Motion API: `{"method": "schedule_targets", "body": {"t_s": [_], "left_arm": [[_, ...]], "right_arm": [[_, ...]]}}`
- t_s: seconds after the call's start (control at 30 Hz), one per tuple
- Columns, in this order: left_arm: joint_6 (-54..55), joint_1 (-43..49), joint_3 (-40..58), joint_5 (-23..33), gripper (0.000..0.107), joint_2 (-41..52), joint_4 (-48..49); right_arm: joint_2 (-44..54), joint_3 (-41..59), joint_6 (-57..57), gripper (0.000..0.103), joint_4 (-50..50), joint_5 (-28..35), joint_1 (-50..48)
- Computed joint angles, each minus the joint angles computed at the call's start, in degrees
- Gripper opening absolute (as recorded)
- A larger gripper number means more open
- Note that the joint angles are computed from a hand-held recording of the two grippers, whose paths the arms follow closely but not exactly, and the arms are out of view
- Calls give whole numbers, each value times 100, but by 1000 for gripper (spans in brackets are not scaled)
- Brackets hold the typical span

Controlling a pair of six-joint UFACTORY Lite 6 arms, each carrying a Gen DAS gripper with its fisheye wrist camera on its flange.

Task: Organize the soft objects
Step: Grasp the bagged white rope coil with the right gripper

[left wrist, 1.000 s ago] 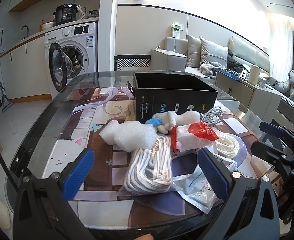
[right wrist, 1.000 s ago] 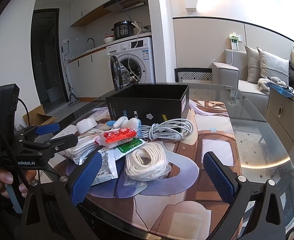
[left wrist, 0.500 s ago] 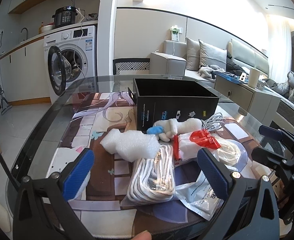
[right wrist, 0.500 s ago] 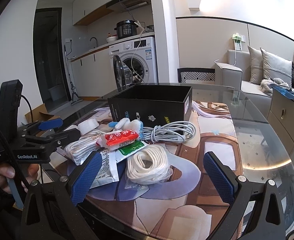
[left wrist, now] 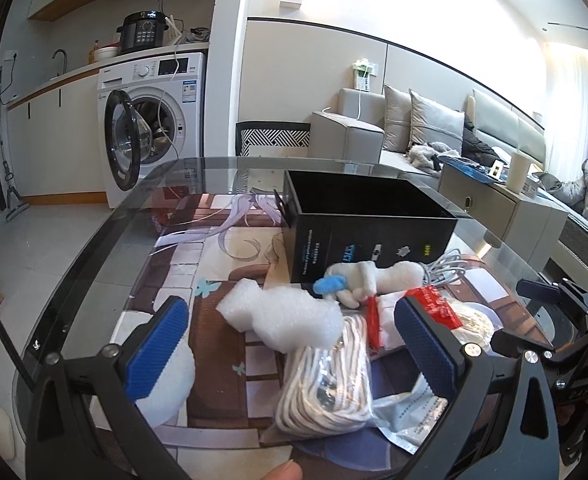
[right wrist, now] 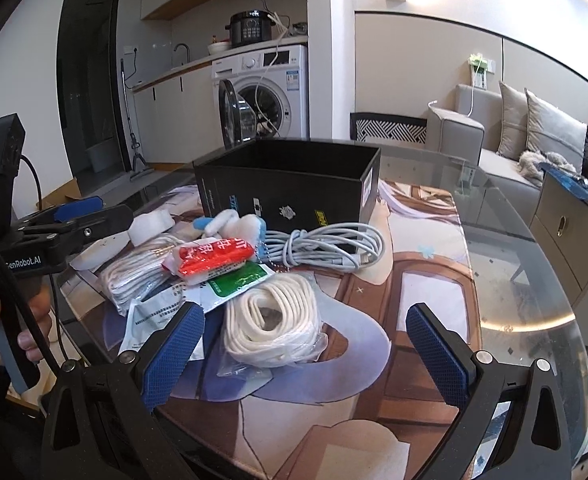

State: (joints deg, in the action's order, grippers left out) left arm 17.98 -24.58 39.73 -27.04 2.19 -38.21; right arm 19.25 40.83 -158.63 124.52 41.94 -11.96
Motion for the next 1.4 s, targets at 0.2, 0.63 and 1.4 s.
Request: {"method": "schedule_targets", "body": {"t_s": [0.2,0.63,1.4], "left_arm": [[10,111,156,69,103,211,90],[-57,145,185,166,103,264,335],[120,231,297,382,103,347,185]], "right_arm": [[245,357,80,103,-51,-389,160],[386,438,-77,103,19,-584,311],[1038,1346,531,77,-632,-1240,917]]}}
